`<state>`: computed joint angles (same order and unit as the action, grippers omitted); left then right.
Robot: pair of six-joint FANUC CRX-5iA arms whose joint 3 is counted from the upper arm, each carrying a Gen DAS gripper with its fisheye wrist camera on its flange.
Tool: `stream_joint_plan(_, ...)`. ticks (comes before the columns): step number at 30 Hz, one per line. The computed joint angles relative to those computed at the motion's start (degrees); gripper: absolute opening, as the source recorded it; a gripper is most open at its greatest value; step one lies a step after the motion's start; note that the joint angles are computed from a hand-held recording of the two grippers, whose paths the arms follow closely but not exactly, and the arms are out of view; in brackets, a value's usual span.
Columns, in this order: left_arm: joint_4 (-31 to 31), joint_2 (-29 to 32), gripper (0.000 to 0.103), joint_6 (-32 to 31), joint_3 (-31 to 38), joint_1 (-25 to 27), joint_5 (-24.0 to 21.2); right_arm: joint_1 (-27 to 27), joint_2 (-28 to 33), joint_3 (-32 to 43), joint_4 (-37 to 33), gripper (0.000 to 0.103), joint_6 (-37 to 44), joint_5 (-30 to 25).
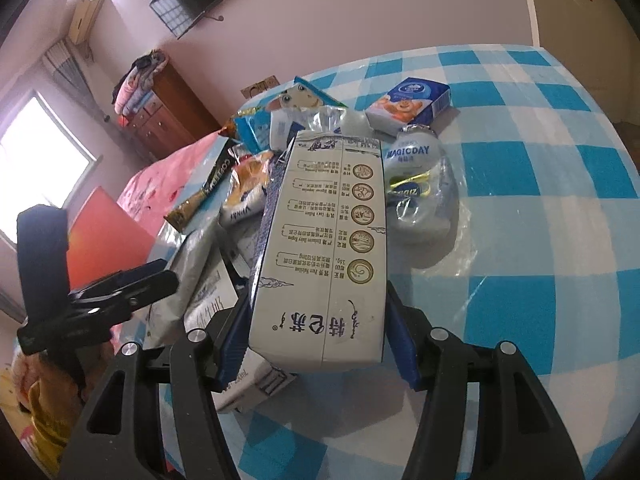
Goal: Collect trash
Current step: 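Grasp the white paper packet with the left gripper while the right grasps the white carton, then carry the packet with the left gripper over the orange bucket and release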
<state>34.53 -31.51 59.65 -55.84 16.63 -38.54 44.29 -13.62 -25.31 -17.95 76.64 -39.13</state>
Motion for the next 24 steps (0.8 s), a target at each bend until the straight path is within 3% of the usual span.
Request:
stream_joint_plan(3, -3.00, 0.98, 0.084, 3.12, 0.60, -1.47, 2.08, 3.09, -0.78, -2.19, 6.53, 0.067, -5.73, 1.82)
stream_joint_plan(6, -5.26, 1.13, 0.082, 6.07, 1.22, -2.31, 2.96, 3.69, -0.39, -2.40, 7.22, 0.075, -6.75, 2.33)
stream_joint_plan(12, -13.95, -0.22, 0.065, 14.90, 3.44, -5.30, 3.46, 5.20, 0.50, -3.36, 10.94, 0.075, -10.91, 3.17)
stream_joint_plan(13, -15.18, -0.55, 0.059, 16.12, 3.80, -5.86, 3.55, 5.80, 0.28, -4.02, 12.58, 0.067, -12.58, 3.54)
stream_joint_plan(15, -16.84, -1.05, 0.056, 18.14, 4.36, -6.47, 3.31, 7.28, -0.35, -5.48, 16.61, 0.066, -16.04, 4.30)
stream_joint_plan(18, -14.74, -2.44, 0.052, 16.69, 3.22, -5.46, 3.36, 9.62, -2.15, -8.27, 23.76, 0.066, -22.12, 5.62)
stream_joint_plan(24, -7.88, -5.70, 0.047, 11.78, -0.03, -2.38, 2.71, 11.04, -5.13, -10.58, 29.35, 0.065, -27.43, 6.74)
